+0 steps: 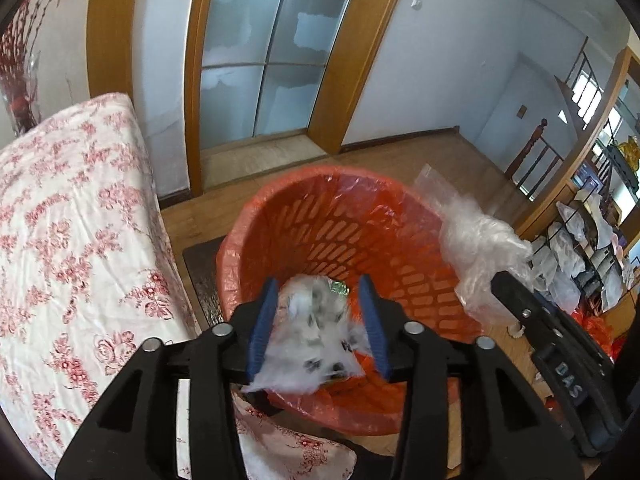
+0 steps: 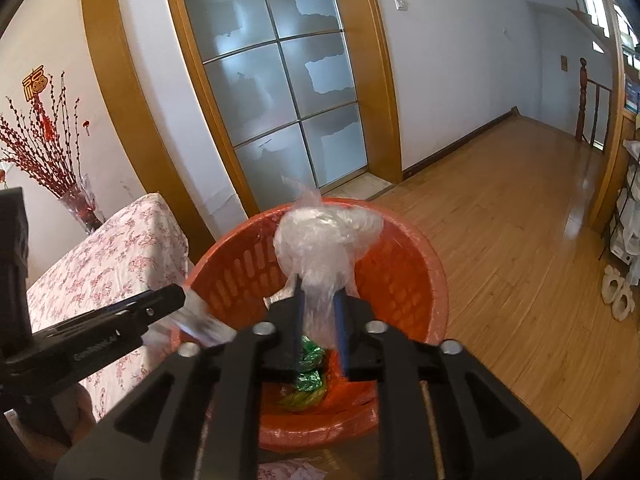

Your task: Collect trash

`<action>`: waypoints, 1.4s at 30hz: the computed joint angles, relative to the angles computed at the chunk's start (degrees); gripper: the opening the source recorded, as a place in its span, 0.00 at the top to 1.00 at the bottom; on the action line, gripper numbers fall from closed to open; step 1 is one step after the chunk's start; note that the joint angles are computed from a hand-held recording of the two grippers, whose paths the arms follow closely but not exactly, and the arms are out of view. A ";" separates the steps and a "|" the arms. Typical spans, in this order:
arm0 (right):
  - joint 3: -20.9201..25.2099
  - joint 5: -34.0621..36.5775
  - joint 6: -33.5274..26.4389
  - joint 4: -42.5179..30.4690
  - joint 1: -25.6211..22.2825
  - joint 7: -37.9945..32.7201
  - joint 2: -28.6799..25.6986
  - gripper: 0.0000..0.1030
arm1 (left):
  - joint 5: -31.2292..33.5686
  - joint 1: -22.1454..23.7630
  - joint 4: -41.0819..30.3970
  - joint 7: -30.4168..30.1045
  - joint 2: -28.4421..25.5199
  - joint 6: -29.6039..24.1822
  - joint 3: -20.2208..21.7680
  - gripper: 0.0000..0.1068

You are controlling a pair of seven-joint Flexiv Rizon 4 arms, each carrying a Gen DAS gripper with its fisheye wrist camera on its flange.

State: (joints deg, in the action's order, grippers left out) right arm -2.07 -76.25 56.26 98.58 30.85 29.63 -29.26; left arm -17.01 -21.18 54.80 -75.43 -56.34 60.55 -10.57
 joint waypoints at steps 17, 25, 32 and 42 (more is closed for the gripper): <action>3.77 -5.74 -6.11 5.46 1.94 6.93 5.85 0.12 | 0.54 6.89 25.80 -0.61 14.96 18.45 -0.68 0.30; 7.42 -8.89 -13.38 5.77 6.45 7.84 7.31 0.04 | 1.20 9.06 42.63 -4.28 25.01 31.19 1.20 0.12; 8.76 -8.34 -16.40 3.51 10.43 6.57 6.14 0.04 | 3.58 4.49 53.75 -10.54 31.16 40.21 9.32 0.08; 8.57 -5.18 -27.18 -0.75 18.20 0.23 3.68 0.04 | -1.66 -6.97 63.40 -8.48 34.81 52.80 20.89 0.06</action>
State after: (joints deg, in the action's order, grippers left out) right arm 6.50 -81.43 29.08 97.83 49.05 29.85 -25.59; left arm -18.67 -28.14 118.20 -83.91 -21.53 113.34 10.31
